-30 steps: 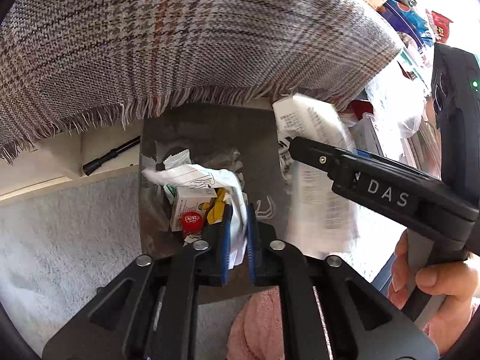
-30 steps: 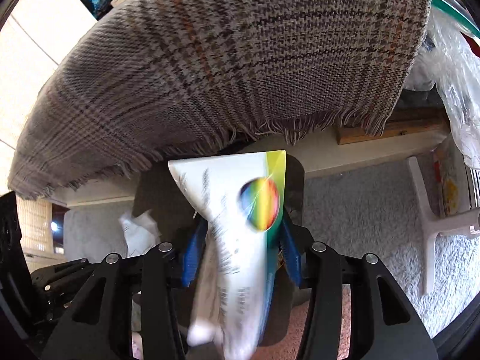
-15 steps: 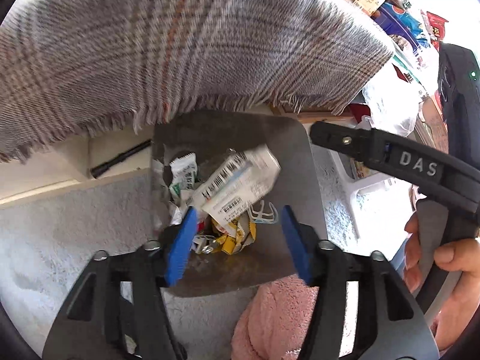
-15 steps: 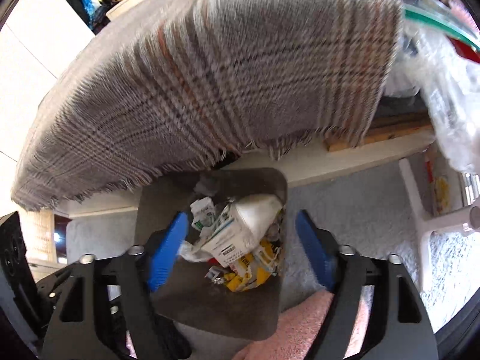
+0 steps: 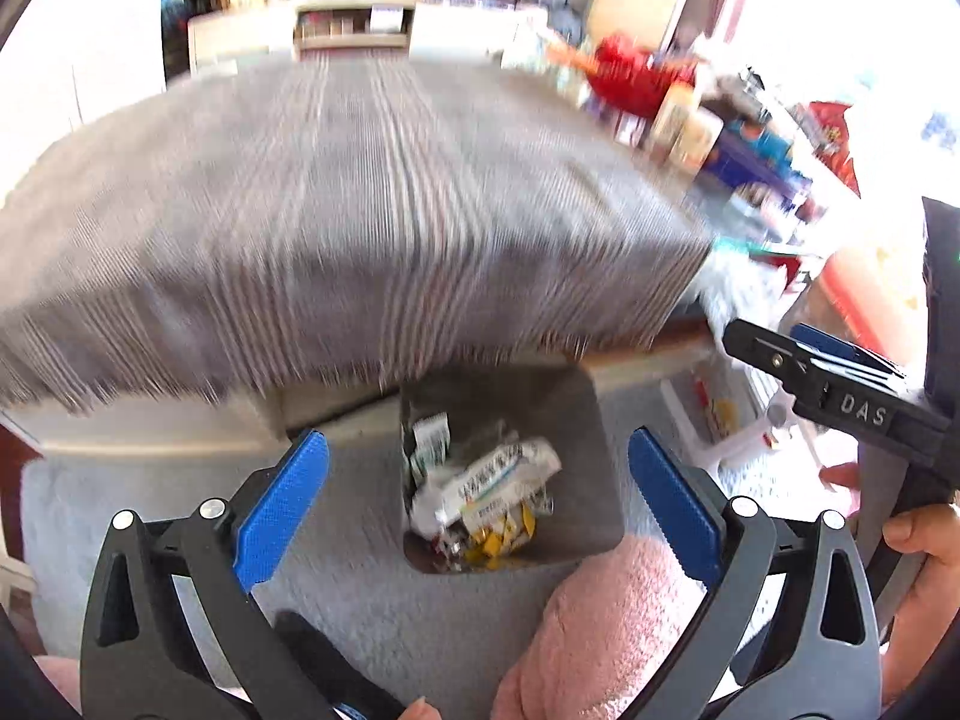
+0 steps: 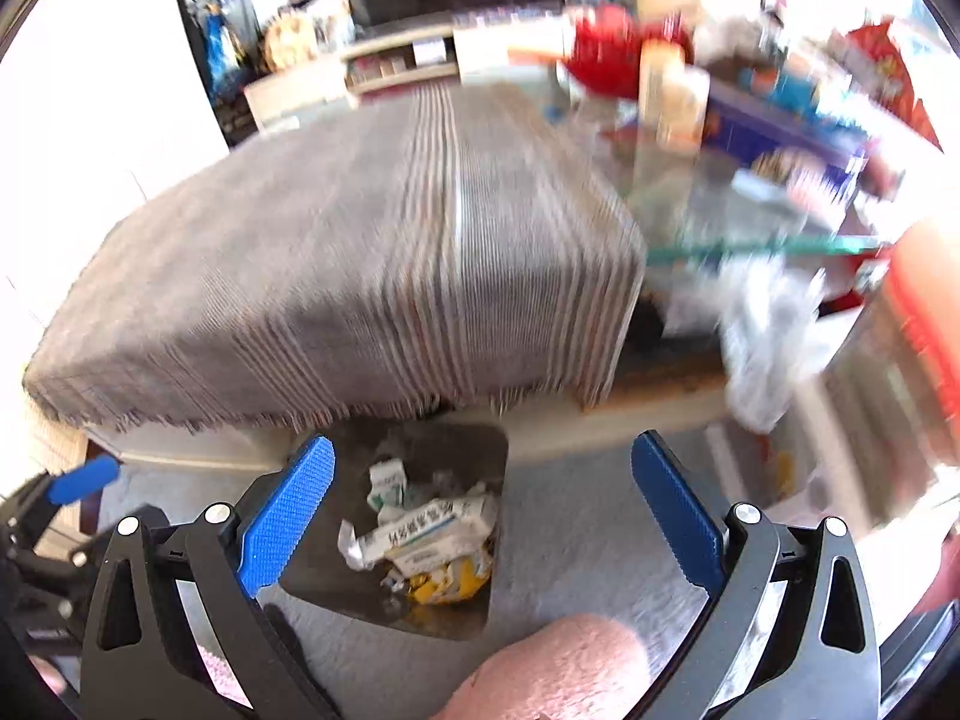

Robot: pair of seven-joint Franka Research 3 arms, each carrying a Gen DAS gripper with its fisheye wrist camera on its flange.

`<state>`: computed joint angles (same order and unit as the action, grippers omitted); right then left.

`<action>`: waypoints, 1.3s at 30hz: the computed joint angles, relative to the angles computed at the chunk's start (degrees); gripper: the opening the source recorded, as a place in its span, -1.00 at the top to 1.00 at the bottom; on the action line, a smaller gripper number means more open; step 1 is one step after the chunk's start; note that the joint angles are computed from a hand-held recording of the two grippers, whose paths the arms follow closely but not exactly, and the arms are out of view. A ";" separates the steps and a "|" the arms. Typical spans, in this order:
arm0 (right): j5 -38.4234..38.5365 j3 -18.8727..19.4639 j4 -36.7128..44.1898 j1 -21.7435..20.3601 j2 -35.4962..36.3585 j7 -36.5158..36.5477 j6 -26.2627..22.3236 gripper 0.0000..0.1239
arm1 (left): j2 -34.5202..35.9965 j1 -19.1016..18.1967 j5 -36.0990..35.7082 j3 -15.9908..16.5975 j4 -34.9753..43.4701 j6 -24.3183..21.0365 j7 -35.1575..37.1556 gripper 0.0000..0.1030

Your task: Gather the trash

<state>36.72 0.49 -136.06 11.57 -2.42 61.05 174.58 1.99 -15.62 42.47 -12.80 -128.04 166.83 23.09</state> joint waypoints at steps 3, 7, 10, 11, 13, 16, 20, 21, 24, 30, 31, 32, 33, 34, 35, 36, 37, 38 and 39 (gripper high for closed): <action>-4.44 0.66 -2.73 -0.76 -4.59 2.98 4.13 -0.61 | -3.12 0.19 7.64 -0.08 0.24 -0.32 -6.85 -0.84; -2.64 -3.88 -4.76 4.62 -9.44 0.51 9.07 -0.61 | -7.44 1.80 19.63 -2.39 1.24 -3.00 -17.62 -0.84; -3.35 -6.16 -5.96 7.23 -12.30 0.69 11.23 -0.61 | -9.64 2.44 21.36 -3.49 1.21 -3.59 -19.08 -0.84; -3.80 -6.82 -6.14 8.03 -12.76 1.04 11.72 -0.61 | -10.04 2.65 21.80 -3.87 1.33 -3.89 -19.40 -0.84; -5.30 -5.62 -6.82 6.85 -13.95 2.62 13.04 -0.61 | -10.69 2.84 21.98 -4.49 1.55 -4.87 -19.09 -0.84; -7.36 -3.62 -7.89 4.72 -15.31 4.96 15.46 -0.61 | -11.44 3.10 24.67 -6.00 2.39 -8.60 -20.74 -0.84; -8.53 1.86 -9.42 -0.89 -15.95 7.93 20.35 -0.61 | -12.83 2.98 28.34 -6.90 2.67 -12.45 -23.60 -0.84; -9.03 2.11 -9.65 -1.29 -16.00 8.71 21.19 -0.61 | -13.23 2.91 29.21 -7.10 2.66 -13.32 -24.42 -0.84; -11.25 0.67 -10.17 -0.47 -16.49 10.98 22.13 -0.61 | -14.47 2.70 31.23 -7.36 2.68 -15.02 -26.04 -0.84; -14.56 -0.61 -11.04 0.93 -17.60 14.29 23.20 -0.61 | -16.88 3.08 32.40 -7.41 1.83 -16.14 -27.85 -0.84; -15.67 -1.76 -11.17 2.14 -17.80 14.94 23.38 -0.61 | -17.05 3.23 32.59 -7.52 1.80 -16.39 -28.13 -0.84; -16.24 -1.95 -11.49 2.55 -18.20 15.44 23.47 -0.61 | -17.25 3.33 32.73 -7.69 1.73 -16.80 -28.40 -0.84; -16.59 -1.78 -11.51 2.46 -18.28 15.75 23.31 -0.61 | -17.39 3.38 32.75 -7.70 1.66 -16.79 -28.43 -0.84; -16.98 -1.65 -11.51 2.49 -18.31 16.00 23.22 -0.61 | -17.57 3.43 32.79 -7.67 1.52 -16.54 -28.62 -0.84; -17.59 -1.95 -11.59 2.88 -18.34 16.26 23.29 -0.61 | -17.69 3.51 32.92 -7.68 1.38 -16.28 -28.85 -0.84; -17.84 -1.66 -11.64 2.67 -18.34 16.36 23.25 -0.61 | -17.83 3.54 32.79 -7.67 1.25 -16.19 -28.71 -0.84; -17.52 -0.30 -11.65 1.55 -18.32 16.19 23.20 -0.61 | -17.83 3.59 32.71 -7.72 1.19 -16.17 -28.63 -0.84; -17.25 0.94 -11.64 0.53 -18.20 15.91 23.44 -0.61 | -17.81 3.64 32.64 -7.74 1.13 -16.09 -28.61 -0.84; -17.22 1.27 -11.71 0.38 -18.20 15.94 23.53 -0.61 | -17.80 3.70 32.51 -7.69 1.03 -15.92 -28.52 -0.84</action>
<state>19.50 1.76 -147.77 11.96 -20.63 76.98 198.11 -15.81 -11.92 74.98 -20.49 -127.01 150.91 -5.43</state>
